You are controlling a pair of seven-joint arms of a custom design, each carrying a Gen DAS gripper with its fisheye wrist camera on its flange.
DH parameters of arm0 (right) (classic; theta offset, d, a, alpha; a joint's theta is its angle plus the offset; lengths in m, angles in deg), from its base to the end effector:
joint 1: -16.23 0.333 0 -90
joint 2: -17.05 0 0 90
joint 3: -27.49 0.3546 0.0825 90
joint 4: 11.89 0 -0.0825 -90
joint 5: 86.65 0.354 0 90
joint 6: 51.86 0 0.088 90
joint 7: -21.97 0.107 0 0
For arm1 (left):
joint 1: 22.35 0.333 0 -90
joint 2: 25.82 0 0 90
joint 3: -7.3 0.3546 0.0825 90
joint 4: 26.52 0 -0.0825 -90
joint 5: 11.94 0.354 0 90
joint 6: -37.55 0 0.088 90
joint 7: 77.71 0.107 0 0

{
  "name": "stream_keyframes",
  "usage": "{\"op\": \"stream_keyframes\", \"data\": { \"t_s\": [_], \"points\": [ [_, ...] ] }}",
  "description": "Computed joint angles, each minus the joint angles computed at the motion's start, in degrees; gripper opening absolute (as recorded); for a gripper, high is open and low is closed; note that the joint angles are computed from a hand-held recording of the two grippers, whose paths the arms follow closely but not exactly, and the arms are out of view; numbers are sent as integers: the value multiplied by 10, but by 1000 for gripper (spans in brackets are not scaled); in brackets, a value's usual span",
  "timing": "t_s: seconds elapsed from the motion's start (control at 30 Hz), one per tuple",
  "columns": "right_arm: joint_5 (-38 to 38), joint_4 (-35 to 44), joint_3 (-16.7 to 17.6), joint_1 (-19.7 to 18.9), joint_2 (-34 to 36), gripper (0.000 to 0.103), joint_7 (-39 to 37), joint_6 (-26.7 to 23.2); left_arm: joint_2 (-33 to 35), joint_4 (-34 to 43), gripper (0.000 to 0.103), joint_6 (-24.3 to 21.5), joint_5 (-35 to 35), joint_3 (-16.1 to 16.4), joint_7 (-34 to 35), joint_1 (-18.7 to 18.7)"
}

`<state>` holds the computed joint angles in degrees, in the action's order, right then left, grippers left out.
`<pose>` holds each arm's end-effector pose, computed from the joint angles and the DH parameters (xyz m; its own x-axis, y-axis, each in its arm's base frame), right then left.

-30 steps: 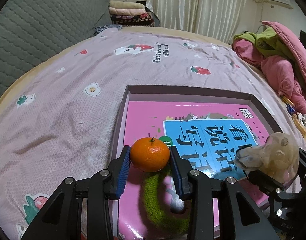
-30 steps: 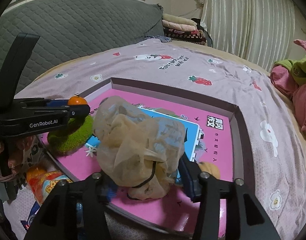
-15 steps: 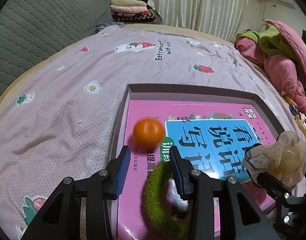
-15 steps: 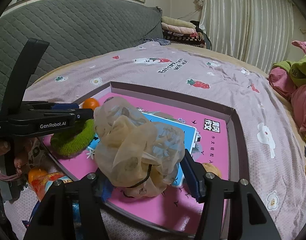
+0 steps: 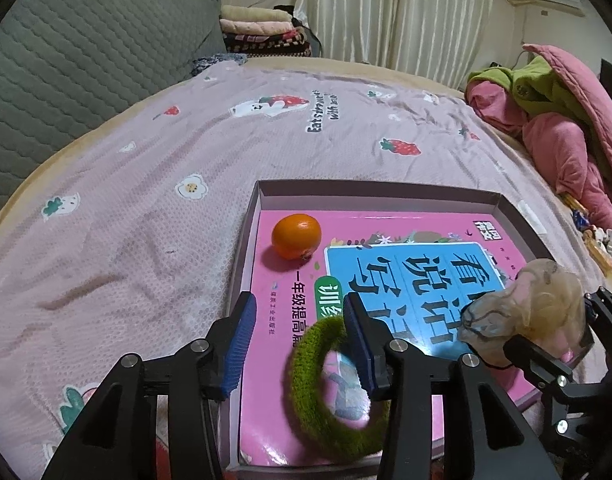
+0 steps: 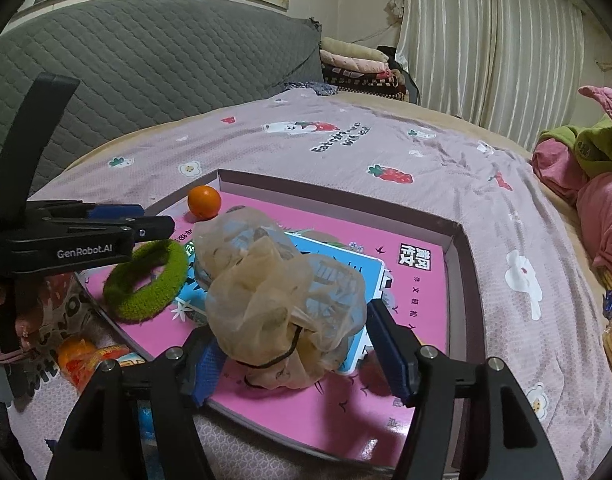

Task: Organize objects
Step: 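Lower and open the left gripper on the book while the right gripper releases the mesh bag, then withdraw both open grippers from the box toward the snack packs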

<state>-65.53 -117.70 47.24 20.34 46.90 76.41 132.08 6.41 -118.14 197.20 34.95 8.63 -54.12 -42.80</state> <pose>0.6563 0.2068 0.4048 0.4952 -0.8679 0.0400 -0.5449 -0.3461 -0.7638 0.6727 -0.2720 0.4127 0.1065 -0.9927 0.0564 -0.7092 -0.1156 -0.6955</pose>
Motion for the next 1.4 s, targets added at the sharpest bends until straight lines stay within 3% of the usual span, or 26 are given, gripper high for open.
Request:
{"op": "stream_keyframes", "data": {
  "t_s": [0.33,0.8,1.17,1.4],
  "points": [
    [-6,-11,27,-24,-5,66,-5,14,-28,-29,48,6,26,4,-29,-9],
    [-57,-45,100,-92,-17,67,16,57,-69,-73,48,8,75,-8,-85,-8],
    [-118,-68,117,-118,-27,67,67,74,-96,-102,49,5,113,-22,-123,-3],
    [-152,-74,109,-115,-32,67,98,84,-112,-116,55,2,136,-30,-143,2]
  ]
}}
